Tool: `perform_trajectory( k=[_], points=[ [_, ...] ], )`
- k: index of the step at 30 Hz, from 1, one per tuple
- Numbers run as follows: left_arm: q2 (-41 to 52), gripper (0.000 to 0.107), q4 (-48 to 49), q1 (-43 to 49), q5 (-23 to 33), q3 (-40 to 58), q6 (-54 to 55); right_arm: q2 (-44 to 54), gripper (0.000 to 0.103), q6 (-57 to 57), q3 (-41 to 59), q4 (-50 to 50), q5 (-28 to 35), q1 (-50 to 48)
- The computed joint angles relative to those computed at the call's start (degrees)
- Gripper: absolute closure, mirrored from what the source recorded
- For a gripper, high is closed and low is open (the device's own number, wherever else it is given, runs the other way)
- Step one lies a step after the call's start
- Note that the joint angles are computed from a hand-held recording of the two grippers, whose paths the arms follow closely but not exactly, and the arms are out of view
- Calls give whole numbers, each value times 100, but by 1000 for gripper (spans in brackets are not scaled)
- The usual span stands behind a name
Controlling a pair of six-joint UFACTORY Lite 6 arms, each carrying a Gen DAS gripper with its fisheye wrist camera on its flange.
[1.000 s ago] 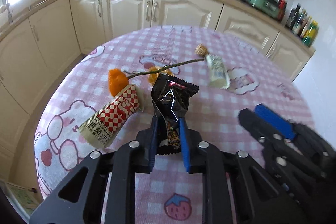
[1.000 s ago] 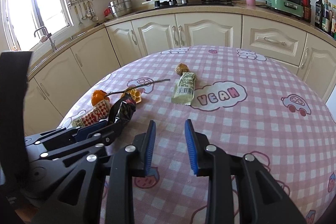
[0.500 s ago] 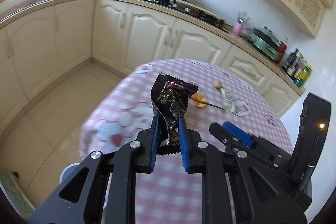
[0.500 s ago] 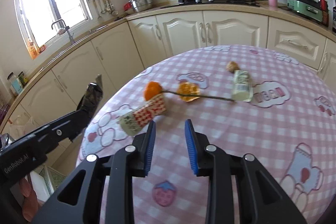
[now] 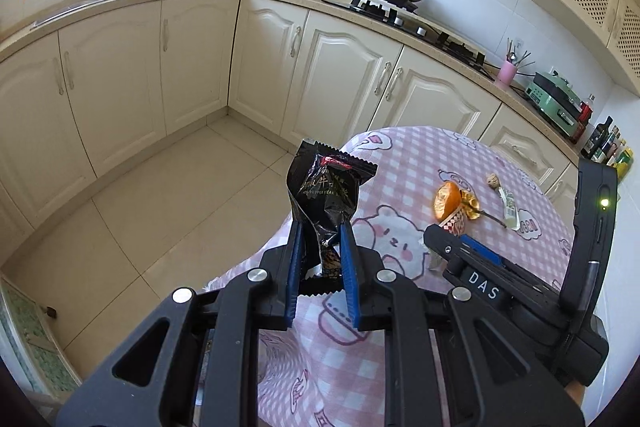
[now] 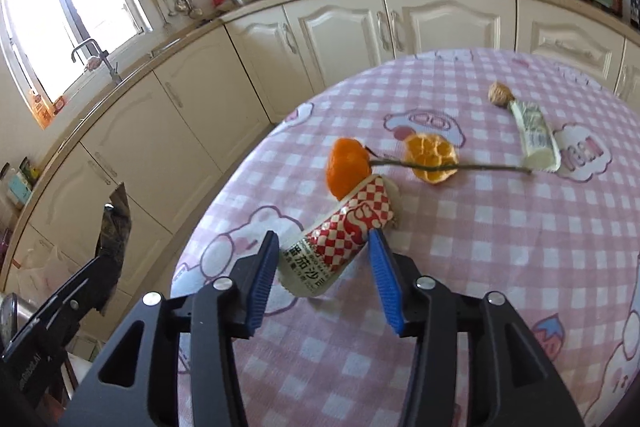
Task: Collect trash
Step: 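Grasp the red-white checkered packet with the right tool while the left holds the snack packet, then carry both items over the blue bin and open the left tool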
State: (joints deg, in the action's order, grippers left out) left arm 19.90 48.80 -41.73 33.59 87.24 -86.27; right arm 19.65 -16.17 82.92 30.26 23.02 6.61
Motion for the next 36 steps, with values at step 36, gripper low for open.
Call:
perform_trajectory(
  k=[36],
  points=[
    [-3730,89,-138,-10,465,-3966,-866,-1697,91,-686,-1379,308,-200,2493]
  ],
)
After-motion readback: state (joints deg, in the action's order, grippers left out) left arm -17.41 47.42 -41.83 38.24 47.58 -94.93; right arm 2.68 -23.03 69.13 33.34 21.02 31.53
